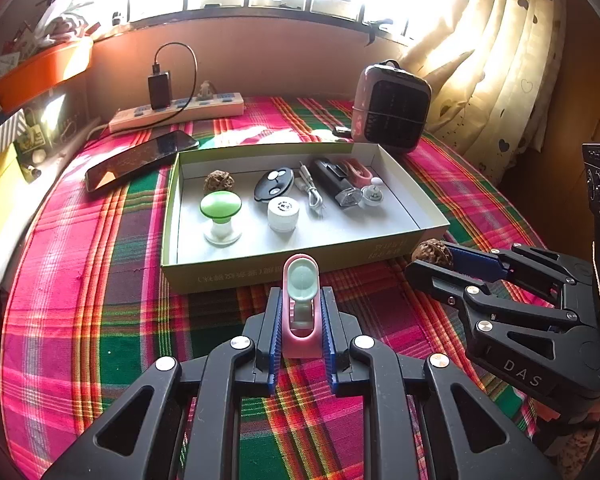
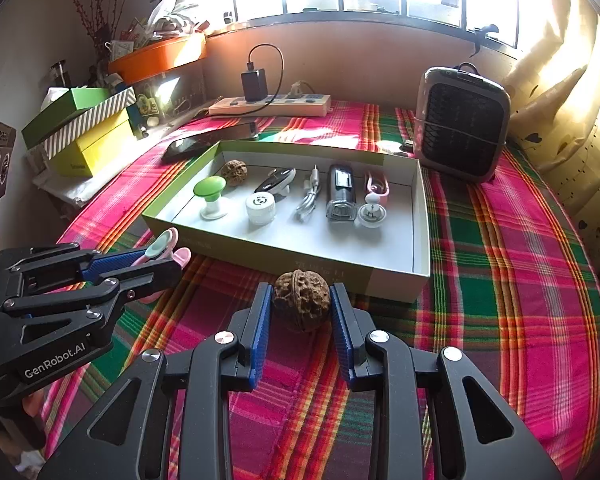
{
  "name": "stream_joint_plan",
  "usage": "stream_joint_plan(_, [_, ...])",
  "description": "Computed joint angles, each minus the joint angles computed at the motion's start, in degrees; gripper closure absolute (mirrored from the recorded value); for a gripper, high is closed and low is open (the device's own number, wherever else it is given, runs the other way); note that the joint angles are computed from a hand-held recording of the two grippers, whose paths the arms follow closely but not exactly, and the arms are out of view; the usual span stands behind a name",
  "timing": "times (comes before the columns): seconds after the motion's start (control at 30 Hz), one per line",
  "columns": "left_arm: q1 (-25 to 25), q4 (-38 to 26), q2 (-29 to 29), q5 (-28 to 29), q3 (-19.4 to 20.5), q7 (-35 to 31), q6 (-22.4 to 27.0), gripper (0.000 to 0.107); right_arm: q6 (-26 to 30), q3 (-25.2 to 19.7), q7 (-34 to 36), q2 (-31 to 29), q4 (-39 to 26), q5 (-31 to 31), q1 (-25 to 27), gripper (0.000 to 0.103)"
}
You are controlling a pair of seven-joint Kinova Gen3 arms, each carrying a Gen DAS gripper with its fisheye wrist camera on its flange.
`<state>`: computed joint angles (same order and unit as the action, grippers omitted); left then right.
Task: Organize objects
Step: 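Carry the pink case and the walnut over the box and lower them inside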
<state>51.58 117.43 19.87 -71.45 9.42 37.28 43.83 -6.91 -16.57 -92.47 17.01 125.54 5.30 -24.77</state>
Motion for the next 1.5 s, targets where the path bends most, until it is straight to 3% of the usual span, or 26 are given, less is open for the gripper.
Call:
stream_joint_plan(0.57, [-2.48,-0.91,-0.40,-0.14,-0.90,-2.17,-0.91,0.092,1.51,-2.25,-0.68,0.81,-3.23,1.57,3.59,0.073])
stream_joint_plan(1.5, [-6.77,-1.86,0.82,-0.54,-3.64,-5.85,-5.54,0.092,6.51,-0.31,3.46,5.90,-11.27,-1.94,1.58,0.073])
